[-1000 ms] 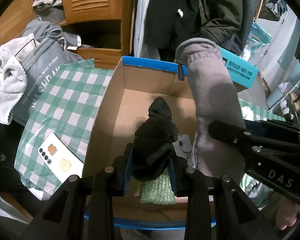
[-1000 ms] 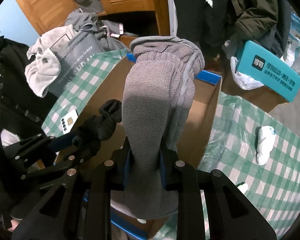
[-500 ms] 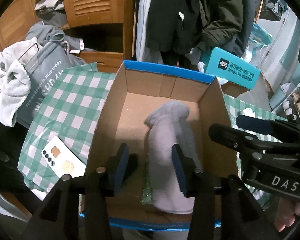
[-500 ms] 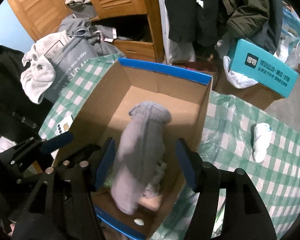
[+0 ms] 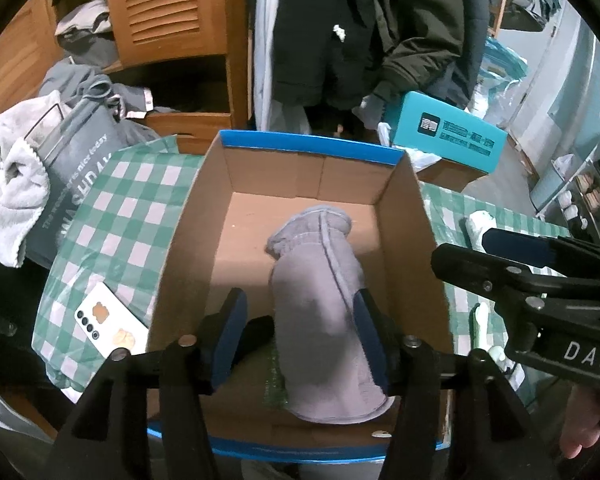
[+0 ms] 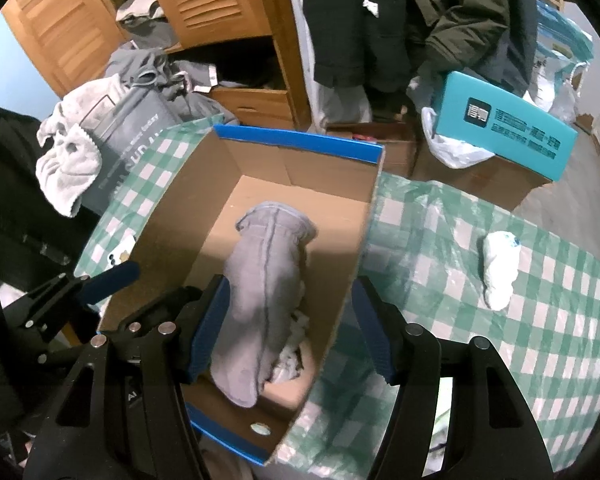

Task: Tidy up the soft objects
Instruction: 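Move both open grippers back over the remaining table items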

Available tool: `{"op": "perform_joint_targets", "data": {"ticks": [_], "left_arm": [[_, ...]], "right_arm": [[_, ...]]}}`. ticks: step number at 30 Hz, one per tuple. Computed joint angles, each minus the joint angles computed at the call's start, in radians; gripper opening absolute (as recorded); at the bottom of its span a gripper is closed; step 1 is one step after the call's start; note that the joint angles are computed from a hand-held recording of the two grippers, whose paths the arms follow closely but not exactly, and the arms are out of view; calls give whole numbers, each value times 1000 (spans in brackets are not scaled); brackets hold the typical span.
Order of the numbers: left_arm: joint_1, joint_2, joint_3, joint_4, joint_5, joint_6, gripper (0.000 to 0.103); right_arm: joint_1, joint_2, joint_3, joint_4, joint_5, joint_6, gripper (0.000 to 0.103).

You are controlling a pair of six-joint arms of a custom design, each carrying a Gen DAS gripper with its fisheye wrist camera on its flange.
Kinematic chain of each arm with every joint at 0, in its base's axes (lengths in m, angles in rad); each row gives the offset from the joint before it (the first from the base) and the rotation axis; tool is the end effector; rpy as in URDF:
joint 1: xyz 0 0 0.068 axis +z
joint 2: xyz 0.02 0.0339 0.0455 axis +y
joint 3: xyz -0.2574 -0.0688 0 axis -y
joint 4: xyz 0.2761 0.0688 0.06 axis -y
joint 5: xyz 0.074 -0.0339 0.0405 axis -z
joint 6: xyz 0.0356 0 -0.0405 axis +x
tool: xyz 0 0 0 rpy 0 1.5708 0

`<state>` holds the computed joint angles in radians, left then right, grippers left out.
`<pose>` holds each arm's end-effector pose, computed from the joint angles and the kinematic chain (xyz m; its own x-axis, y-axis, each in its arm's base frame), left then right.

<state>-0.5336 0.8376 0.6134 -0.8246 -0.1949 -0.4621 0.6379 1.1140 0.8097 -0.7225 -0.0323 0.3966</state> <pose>0.1624 -0.0879 0.2075 -0.8535 -0.0038 -0.5212 0.0395 0.9966 -0.0720 0.1958 0.1466 0.2253 -0.8691 -0.1637 -0.4667 -0.2959 0.9283 0.2254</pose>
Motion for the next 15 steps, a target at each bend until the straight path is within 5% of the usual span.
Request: {"op": "perform_joint_targets", "data": {"ticks": [15], "left_arm": [[-198,134,61,26,-63,-80,59]], "right_arm": [[-145,-194,-106,-132,-15,-82,65]]}}
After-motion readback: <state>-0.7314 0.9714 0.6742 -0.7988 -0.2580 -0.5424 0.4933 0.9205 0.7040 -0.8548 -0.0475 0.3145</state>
